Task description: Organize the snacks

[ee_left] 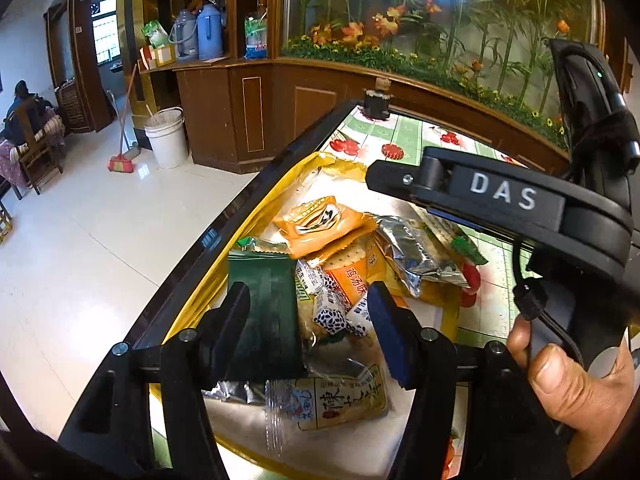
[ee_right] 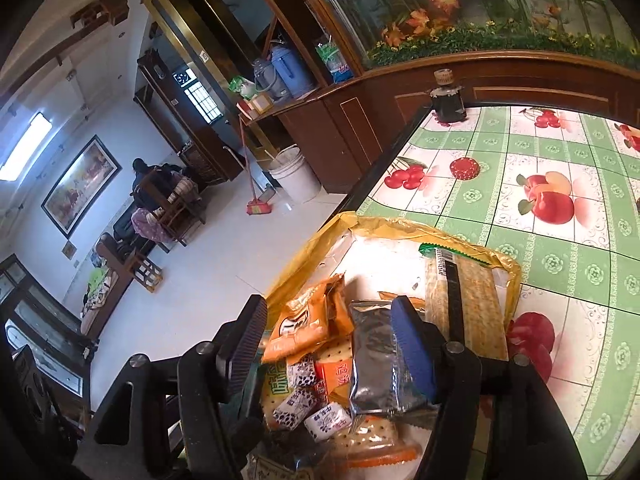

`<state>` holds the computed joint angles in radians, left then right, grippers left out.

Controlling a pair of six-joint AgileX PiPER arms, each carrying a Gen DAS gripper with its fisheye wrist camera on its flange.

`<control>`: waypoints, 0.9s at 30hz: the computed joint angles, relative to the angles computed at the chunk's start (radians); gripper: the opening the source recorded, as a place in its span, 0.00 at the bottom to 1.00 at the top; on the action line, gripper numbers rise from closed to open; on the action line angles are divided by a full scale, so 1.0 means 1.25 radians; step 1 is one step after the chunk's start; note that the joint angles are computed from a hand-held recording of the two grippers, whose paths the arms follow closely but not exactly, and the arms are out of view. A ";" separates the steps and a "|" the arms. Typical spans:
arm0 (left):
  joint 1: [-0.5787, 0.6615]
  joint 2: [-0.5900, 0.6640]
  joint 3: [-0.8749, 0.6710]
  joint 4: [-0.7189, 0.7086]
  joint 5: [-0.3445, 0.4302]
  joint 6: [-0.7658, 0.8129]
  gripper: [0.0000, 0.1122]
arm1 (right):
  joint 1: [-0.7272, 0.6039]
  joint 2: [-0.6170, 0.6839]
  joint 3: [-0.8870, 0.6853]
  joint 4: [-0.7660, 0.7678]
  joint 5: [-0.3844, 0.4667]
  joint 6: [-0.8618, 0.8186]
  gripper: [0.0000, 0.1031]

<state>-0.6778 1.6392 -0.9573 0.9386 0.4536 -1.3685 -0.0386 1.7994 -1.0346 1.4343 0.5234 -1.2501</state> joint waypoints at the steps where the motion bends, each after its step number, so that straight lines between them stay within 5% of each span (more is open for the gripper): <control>1: -0.004 -0.005 0.003 0.000 0.004 -0.004 0.54 | -0.004 -0.012 0.009 0.000 0.007 -0.003 0.65; 12: -0.122 -0.103 0.074 0.067 0.093 -0.097 0.57 | -0.095 -0.208 0.178 -0.013 0.107 -0.083 0.71; 15: -0.192 -0.134 0.101 0.118 0.164 -0.159 0.58 | -0.144 -0.271 0.242 -0.020 0.159 -0.138 0.73; 18: -0.259 -0.159 0.125 0.150 0.236 -0.216 0.70 | -0.213 -0.328 0.306 -0.027 0.229 -0.197 0.75; 27: -0.407 -0.254 0.206 0.132 0.369 -0.309 0.71 | -0.445 -0.431 0.458 -0.127 0.431 -0.398 0.84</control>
